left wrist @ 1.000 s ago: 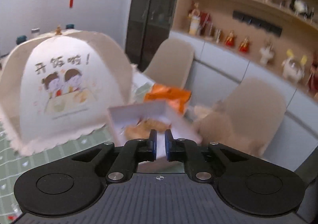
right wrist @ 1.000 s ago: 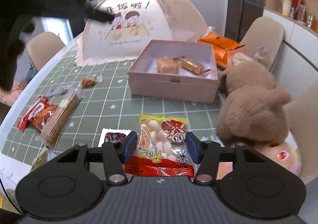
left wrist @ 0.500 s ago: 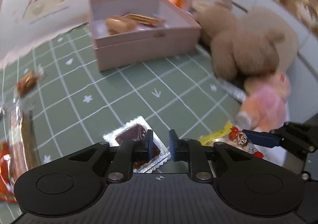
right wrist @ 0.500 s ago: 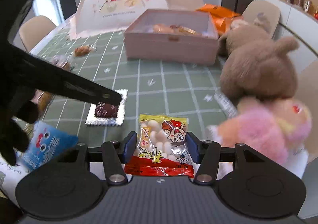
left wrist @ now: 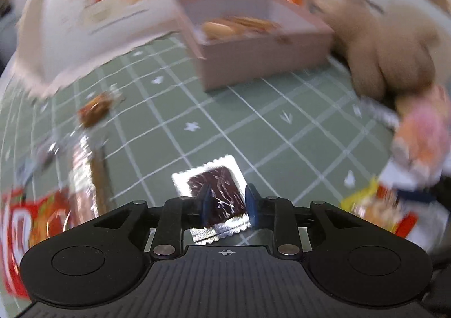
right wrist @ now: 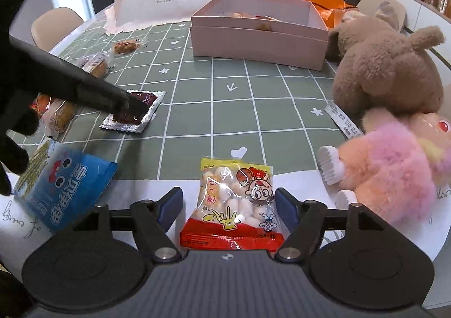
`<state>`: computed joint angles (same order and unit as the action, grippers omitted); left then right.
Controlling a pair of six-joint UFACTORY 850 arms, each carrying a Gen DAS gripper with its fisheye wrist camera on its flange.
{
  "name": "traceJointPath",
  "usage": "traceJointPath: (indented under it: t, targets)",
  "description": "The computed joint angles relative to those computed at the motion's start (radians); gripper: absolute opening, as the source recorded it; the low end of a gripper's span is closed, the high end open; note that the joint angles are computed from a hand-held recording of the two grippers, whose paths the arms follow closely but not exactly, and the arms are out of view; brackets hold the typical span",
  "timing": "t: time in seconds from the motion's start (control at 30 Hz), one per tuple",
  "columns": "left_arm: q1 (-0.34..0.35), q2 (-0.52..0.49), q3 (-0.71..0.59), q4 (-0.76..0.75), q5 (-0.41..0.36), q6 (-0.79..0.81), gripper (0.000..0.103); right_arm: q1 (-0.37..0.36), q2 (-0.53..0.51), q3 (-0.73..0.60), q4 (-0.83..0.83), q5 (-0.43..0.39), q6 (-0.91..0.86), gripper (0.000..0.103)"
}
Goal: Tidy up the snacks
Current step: 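Carry both packets into the pink box and open both tools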
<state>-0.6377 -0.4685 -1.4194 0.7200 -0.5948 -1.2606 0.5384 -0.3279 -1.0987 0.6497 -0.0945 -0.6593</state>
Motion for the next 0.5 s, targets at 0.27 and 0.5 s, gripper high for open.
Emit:
traceJointPath:
  t: [0.27,0.5]
  targets:
    - [-0.018,-0.091,-0.119,-0.069,-0.085,0.137,0.050,0.011,0.015,0.033,0.169,0.039,-0.178,0.081]
    - [-0.013,-0.045,-0.060,-0.011,-0.041,-0.029,0.063,0.008,0.019,0.045,0.536,0.042,-0.539,0.086]
